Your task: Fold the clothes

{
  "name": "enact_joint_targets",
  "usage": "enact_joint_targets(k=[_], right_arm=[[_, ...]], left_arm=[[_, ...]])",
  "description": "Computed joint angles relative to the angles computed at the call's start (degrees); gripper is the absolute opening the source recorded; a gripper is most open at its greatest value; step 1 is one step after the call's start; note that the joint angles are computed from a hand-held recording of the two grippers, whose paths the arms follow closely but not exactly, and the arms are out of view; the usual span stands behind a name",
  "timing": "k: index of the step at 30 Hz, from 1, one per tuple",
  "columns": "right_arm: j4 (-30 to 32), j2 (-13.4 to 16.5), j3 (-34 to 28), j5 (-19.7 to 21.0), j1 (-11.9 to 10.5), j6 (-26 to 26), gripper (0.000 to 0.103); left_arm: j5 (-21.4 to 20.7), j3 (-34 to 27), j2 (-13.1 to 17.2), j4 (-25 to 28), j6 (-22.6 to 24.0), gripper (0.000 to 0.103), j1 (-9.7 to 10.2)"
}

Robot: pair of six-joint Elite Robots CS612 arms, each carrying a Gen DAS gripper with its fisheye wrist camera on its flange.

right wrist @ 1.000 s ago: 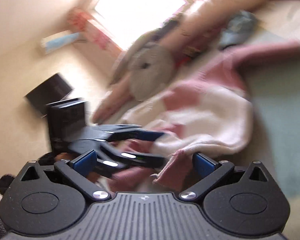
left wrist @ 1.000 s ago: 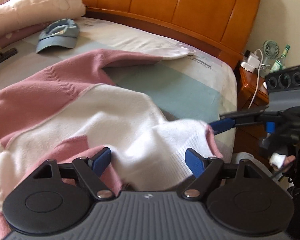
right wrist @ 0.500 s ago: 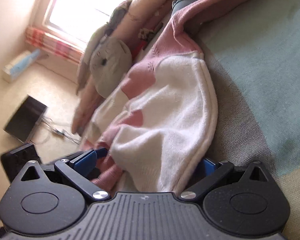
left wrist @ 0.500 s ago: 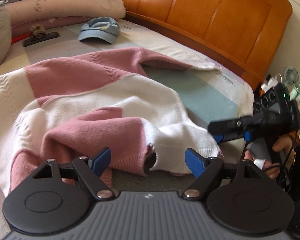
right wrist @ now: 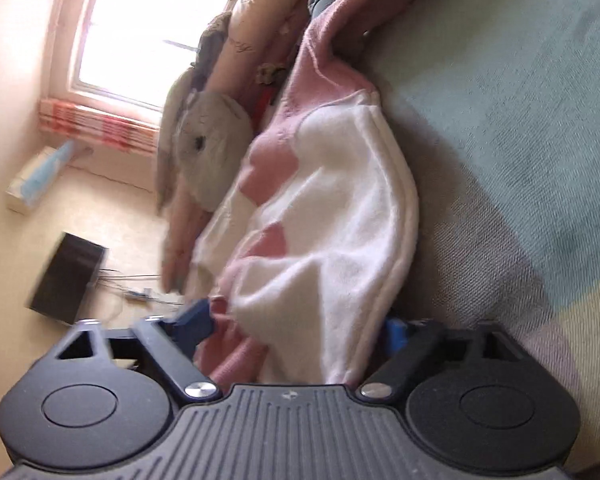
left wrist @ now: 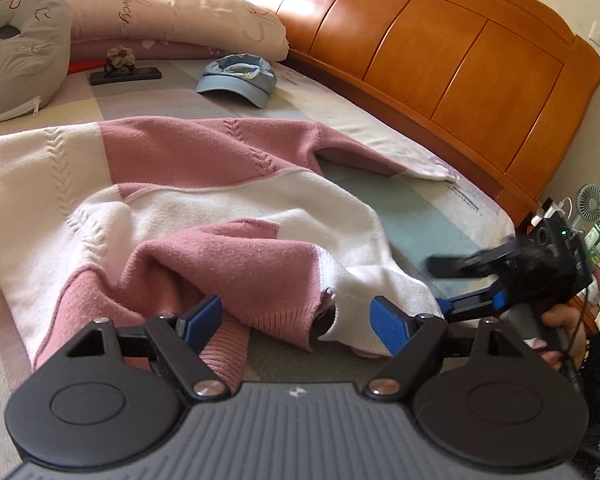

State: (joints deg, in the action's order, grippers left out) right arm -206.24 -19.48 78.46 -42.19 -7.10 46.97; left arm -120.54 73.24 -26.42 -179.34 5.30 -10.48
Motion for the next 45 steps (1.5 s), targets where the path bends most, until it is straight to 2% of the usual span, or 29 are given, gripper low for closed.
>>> enact_joint_targets(k=[1, 2, 3, 4, 8, 10, 12, 17, 25, 27, 34, 45], right_arm=[[0.6, 0.1, -0.2, -1.1, 0.1, 0.3, 0.059], [0.5, 0.6, -0.6, -1.6, 0.0, 2.2, 0.05], [0.3, 1.1, -0.9, -2.0, -0.2, 4.5, 0.023], [-0.3, 1.4, -1.1, -1.9, -0.3, 5.1, 0.01], [-2.5, 2.3, -1.5, -1.8, -0.4, 7.6, 0.014], [-1.7, 1.6, -0.7, -3.9, 0.3, 5.6, 0.018], [-0.5, 1.4, -0.7, -4.2, 0.5, 3.8, 0.016], [3.6, 1.0, -1.1, -1.8, 0.1, 3.5, 0.013], [0.5, 2.3, -2.1, 0.5, -0.4, 5.9, 0.012], [0.6, 2.2, -1.9, -0.1, -0.3, 5.1, 0.012], [-2.5, 2.1, -1.1, -5.2, 0.6, 7.3, 0.01], [-4.2, 2.7, -1.7, -5.2, 0.6, 9.0, 0.01]], left_arm=[[0.1, 0.1, 0.0, -0.1, -0.2, 0.081, 0.02], [0.1, 0.2, 0.0, -0.2, -0.4, 0.081, 0.03], [-0.1, 0.2, 0.0, -0.3, -0.4, 0.081, 0.09], [-0.1, 0.3, 0.0, -0.4, -0.4, 0.081, 0.12], [0.2, 0.6, 0.0, -0.9, -1.2, 0.081, 0.17], [0.3, 0.8, -0.1, -1.1, -1.4, 0.081, 0.19], [0.6, 1.0, -0.3, -1.1, -1.2, 0.081, 0.18], [1.5, 1.7, -0.9, -2.0, -1.4, 0.081, 0.15], [2.6, 2.2, -1.1, -1.5, -1.9, 0.081, 0.02], [2.8, 2.2, -1.0, -1.6, -2.1, 0.081, -0.04], [1.9, 2.5, -1.1, -2.1, -2.2, 0.081, -0.01], [2.5, 2.5, -1.0, -2.2, -3.1, 0.081, 0.05]])
